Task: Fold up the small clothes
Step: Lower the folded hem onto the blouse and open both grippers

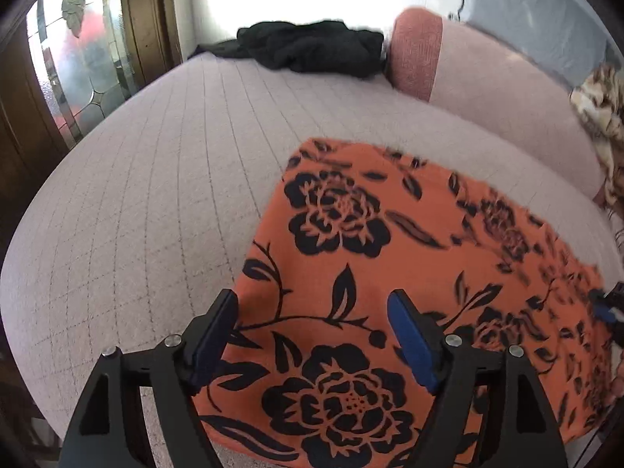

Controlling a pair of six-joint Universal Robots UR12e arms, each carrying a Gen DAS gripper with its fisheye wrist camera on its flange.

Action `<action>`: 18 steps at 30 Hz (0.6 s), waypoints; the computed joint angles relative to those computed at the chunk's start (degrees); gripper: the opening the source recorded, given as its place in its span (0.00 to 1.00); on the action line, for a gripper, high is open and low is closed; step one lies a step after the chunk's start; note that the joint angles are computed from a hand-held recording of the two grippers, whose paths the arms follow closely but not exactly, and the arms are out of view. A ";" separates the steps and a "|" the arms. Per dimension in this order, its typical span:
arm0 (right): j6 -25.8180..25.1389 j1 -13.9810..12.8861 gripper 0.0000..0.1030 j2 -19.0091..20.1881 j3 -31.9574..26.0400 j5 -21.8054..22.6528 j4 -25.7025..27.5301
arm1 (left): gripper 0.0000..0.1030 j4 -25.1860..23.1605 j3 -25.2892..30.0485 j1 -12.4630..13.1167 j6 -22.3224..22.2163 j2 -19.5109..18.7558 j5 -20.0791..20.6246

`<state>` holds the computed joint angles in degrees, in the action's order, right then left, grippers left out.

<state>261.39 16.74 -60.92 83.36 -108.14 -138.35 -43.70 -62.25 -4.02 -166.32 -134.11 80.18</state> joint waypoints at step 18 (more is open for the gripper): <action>-6.27 9.61 0.32 -0.50 2.07 1.10 -8.38 | 0.89 10.33 -13.48 0.55 13.02 6.93 -2.60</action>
